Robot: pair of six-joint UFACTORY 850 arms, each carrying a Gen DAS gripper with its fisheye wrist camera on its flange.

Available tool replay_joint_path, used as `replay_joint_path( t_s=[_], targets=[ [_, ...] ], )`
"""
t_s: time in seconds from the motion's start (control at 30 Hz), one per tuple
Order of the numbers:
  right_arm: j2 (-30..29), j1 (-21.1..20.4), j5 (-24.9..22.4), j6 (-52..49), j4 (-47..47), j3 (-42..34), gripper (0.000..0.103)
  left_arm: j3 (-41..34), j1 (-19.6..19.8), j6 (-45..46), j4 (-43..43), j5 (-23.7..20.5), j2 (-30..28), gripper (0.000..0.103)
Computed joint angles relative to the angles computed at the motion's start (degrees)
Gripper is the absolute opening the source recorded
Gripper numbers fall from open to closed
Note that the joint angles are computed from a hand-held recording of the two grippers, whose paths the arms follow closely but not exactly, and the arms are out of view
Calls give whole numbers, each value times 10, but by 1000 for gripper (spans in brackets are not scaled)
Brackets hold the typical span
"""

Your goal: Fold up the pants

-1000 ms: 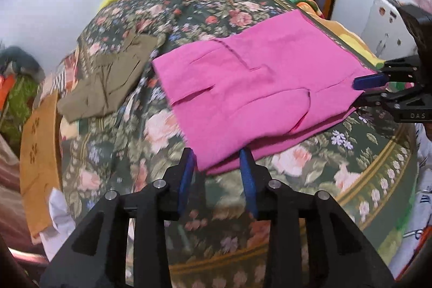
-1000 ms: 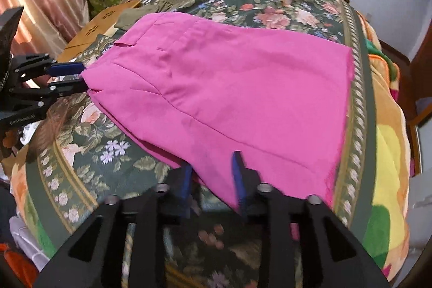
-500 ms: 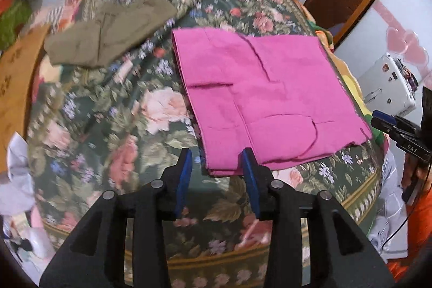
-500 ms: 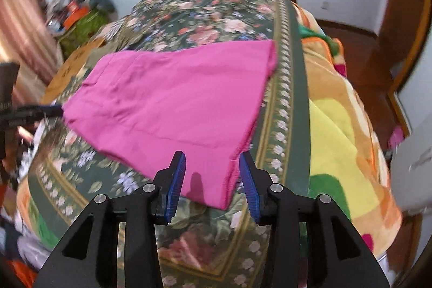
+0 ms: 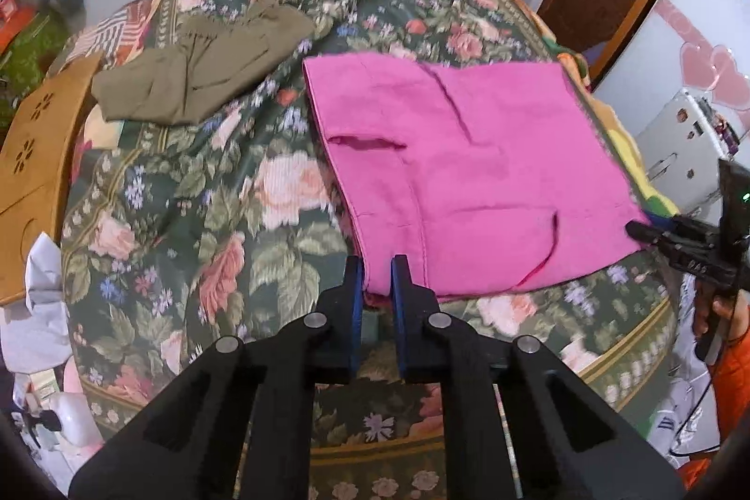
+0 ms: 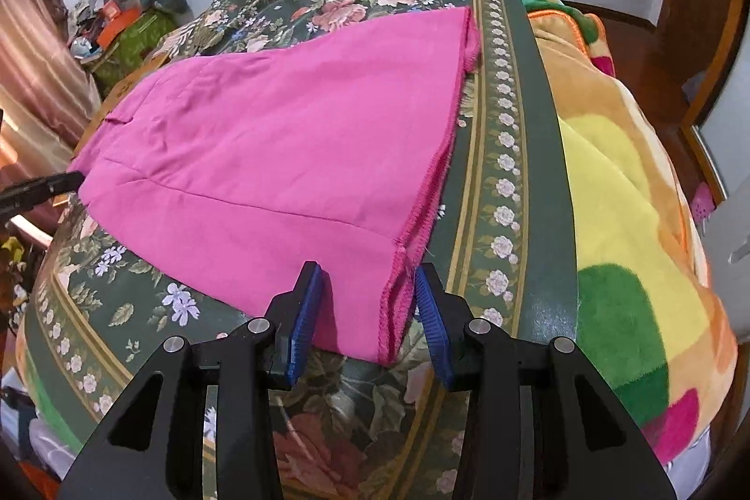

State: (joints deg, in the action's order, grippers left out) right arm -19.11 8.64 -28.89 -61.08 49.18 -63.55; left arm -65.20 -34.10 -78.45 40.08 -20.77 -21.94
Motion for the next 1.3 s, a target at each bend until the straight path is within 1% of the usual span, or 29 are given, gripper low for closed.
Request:
replay_joint_path(
  t_s=[0.1,0.17,0.23,0.27,0.33,0.37,0.43,0.53,0.6,0.7,0.8,0.87,0.97,1.03,1.2,1.23,1.3],
  targets=[
    [0,-3,-4,-1,5,0,37,10,0,-32,22,11,1,14],
    [-2,-2,-9,16,-8,-7,37,11,4,-16,7,13,7,16],
    [-2,0,-8,40,-36,-14,37,8,6,4,-5,5,11,18],
    [-1,1,-4,46,-45,-17,37,4,7,-4,9,-9,13,18],
    [1,-1,1,40,-42,-24,37,-2,12,-19,29,-18,16,19],
    [0,-3,1,35,-33,-30,37,-3,16,-21,31,-16,18,19],
    [-5,-6,-2,26,-17,-46,37,-12,27,-30,39,-10,17,24],
    [-21,-6,3,30,-10,-77,38,-39,42,-35,49,-16,3,30],
    [-37,-4,8,34,-10,-102,38,-65,54,-18,43,-21,-15,33],
    [-63,1,14,51,-22,-138,38,-100,69,18,15,-20,-42,35],
    [-100,4,12,72,-38,-185,38,-134,86,67,-36,-16,-73,35],
    [-132,5,-7,89,-56,-225,38,-157,99,117,-90,-12,-95,35],
    [-184,8,-26,146,-113,-292,38,-180,108,161,-135,-9,-118,35],
    [-218,8,-45,173,-133,-337,38,-197,113,194,-166,-8,-134,35],
    [-283,11,-82,202,-145,-427,38,-214,123,264,-252,4,-158,38],
    [-295,11,-90,204,-141,-441,38,-214,126,282,-275,10,-160,38],
    [-309,11,-99,197,-121,-457,38,-212,127,291,-287,18,-162,36]
  ],
)
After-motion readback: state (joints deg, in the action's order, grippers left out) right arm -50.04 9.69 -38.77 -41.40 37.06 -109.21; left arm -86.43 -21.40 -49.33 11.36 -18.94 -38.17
